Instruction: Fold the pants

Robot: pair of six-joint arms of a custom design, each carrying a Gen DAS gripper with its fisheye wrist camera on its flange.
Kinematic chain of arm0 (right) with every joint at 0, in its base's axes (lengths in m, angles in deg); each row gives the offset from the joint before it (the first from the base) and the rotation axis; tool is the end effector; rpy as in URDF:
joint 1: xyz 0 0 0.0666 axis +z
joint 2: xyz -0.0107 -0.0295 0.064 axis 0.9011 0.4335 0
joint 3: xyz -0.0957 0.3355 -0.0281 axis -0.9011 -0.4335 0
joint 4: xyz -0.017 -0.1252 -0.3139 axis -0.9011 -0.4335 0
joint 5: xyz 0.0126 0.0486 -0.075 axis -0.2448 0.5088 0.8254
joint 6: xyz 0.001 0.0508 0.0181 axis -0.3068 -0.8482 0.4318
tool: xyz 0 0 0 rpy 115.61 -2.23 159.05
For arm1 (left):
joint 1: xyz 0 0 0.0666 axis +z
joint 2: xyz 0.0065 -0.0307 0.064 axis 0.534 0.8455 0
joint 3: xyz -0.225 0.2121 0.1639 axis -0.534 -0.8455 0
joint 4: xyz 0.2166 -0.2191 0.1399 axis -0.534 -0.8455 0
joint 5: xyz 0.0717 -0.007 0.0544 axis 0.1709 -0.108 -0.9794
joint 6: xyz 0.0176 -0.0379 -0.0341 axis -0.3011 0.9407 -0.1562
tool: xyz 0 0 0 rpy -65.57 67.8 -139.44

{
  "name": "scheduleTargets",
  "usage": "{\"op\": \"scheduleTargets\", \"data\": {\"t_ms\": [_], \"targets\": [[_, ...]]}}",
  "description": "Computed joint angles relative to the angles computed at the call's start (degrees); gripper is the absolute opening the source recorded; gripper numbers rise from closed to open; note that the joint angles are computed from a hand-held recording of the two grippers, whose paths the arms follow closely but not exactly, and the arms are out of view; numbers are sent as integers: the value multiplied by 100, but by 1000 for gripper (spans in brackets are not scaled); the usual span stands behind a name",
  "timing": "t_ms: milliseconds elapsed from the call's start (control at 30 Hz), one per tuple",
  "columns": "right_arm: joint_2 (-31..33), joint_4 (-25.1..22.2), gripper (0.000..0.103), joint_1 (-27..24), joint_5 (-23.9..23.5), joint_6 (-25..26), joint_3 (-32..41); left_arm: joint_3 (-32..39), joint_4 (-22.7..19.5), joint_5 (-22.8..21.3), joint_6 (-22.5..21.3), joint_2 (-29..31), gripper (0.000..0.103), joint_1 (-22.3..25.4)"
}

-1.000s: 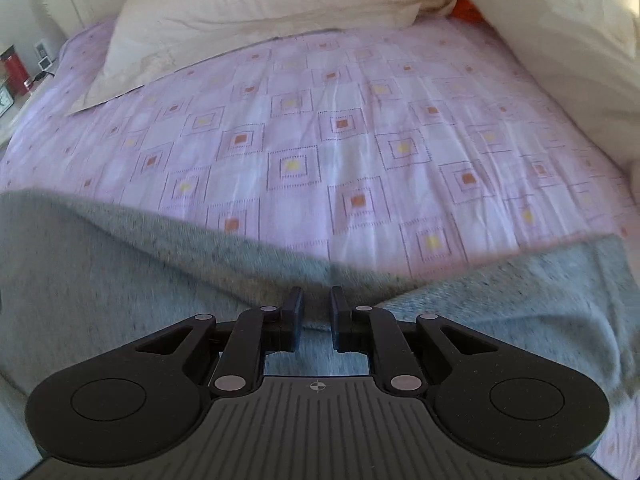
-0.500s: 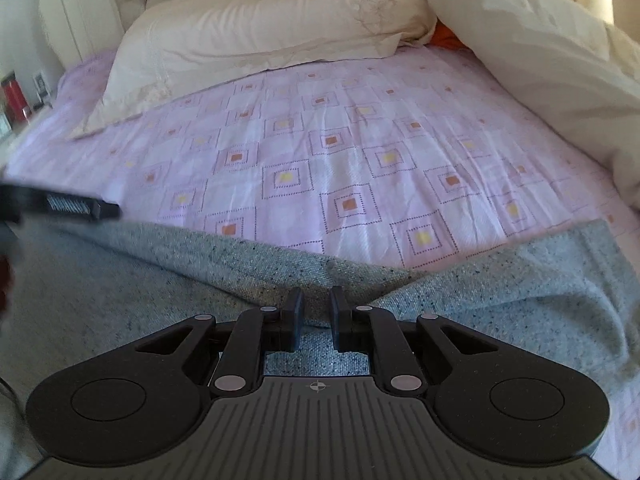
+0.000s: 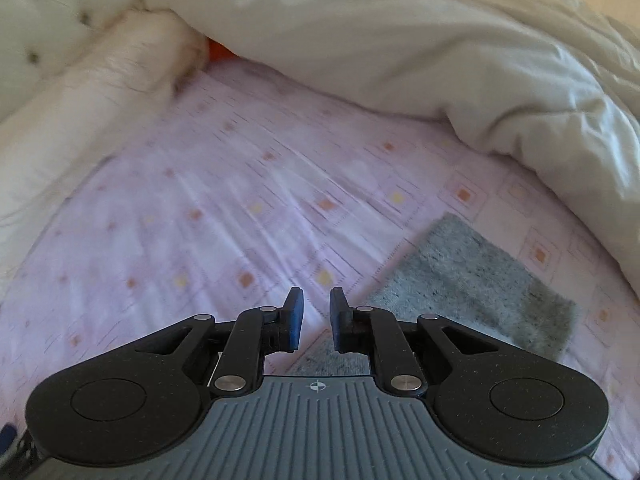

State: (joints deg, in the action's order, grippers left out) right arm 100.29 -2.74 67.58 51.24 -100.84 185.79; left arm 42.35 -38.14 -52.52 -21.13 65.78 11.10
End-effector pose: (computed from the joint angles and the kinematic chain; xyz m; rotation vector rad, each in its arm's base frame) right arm 0.4261 0.0171 0.4574 0.8249 2.5002 -0.0219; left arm 0.4202 -0.1547 0.4003 0.2029 2.4036 0.0573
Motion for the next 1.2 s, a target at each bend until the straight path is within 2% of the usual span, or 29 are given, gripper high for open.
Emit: {"op": "scheduleTargets", "data": {"t_ms": [67, 167, 300, 533, 633, 700, 733, 800, 833, 867, 933, 1067, 1133, 1200], "targets": [[245, -347, 14, 102, 348, -45, 278, -24, 62, -37, -22, 6, 70, -34], [497, -854, 14, 295, 1136, -114, 506, -93, 151, -72, -87, -26, 70, -50], [564, -1131, 14, 271, 1204, -71, 473, -114, 143, -78, -110, -52, 70, -69], [269, -540, 16, 229, 1072, -391, 142, -153, 210, -118, -174, -54, 70, -64], [569, -843, 33, 219, 1013, -446, 439, -159, 221, -174, -200, -54, 70, -93], [729, -1040, 36, 284, 1183, -379, 523, -146, 208, -194, -193, -46, 70, -101], [775, -1107, 41, 352, 1378, -308, 561, -144, 204, -192, -194, -48, 70, -99], [720, -1033, 40, 396, 1454, 65, 468, -140, 199, -193, -196, -43, 70, -103], [593, -881, 30, 353, 1305, 174, 326, -145, 199, -192, -196, -48, 70, -107], [424, -696, 2, 238, 956, 186, 155, -138, 189, -186, -201, -45, 70, -104], [61, -344, 2, 21, 515, 186, -178, -97, 139, -175, -201, -25, 70, -95], [-786, 276, 2, -237, 201, 549, -811, 24, -15, -18, -186, 29, 70, -26], [-1191, 362, 2, -380, 15, 765, -1041, 165, -239, 208, -151, 57, 70, 70], [-1441, 207, 2, -464, -218, 735, -1107, 271, -454, 505, -53, 20, 69, 183]]}}
